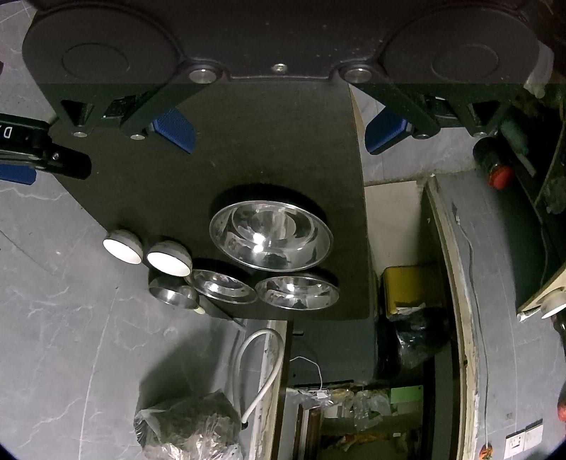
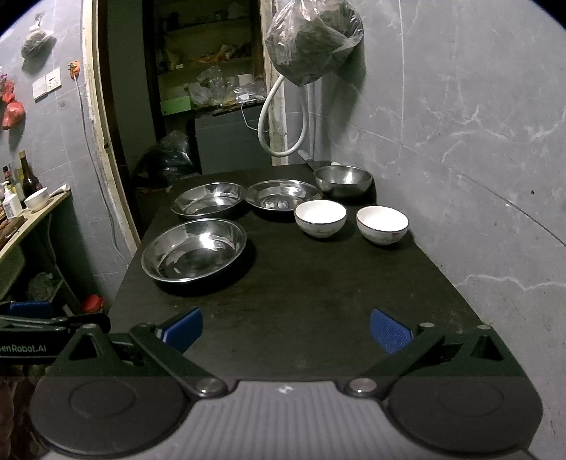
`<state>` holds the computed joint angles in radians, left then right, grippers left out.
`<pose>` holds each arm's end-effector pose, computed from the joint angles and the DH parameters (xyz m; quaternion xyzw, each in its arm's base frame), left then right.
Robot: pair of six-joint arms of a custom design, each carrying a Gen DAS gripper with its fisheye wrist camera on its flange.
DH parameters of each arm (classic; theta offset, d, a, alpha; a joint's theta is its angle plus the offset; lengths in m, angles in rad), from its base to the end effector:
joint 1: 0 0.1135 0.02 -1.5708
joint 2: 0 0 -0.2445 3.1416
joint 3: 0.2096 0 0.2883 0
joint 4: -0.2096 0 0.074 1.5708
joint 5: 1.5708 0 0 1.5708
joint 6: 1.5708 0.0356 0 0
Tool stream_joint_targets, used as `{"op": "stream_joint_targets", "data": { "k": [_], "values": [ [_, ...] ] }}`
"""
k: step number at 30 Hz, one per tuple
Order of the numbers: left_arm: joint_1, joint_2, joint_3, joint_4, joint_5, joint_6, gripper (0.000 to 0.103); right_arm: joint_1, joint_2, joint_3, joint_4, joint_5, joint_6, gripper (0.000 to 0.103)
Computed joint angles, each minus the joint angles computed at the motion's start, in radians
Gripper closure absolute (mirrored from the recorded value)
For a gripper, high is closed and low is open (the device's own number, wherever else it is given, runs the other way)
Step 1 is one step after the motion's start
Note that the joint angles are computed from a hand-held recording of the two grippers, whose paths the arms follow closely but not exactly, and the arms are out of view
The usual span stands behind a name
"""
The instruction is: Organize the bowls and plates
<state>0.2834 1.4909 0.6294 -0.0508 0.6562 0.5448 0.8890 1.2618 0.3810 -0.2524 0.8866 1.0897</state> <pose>0.2866 0.0609 0.1015 0.2201 0.8746 -0.1560 0.4029 0.1552 0.1475 0.0797 0.1810 0.8680 -0.0661 0.4576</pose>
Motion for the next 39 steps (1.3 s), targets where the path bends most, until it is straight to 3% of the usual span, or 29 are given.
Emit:
{"op": "stream_joint_targets", "data": {
  "k": [39],
  "values": [
    [-0.033, 0.076, 0.059, -0.011, -0.045, -0.021, 0.001, -0.058, 0.013, -0.013, 0.067, -0.032, -0.060, 0.000]
  ]
}}
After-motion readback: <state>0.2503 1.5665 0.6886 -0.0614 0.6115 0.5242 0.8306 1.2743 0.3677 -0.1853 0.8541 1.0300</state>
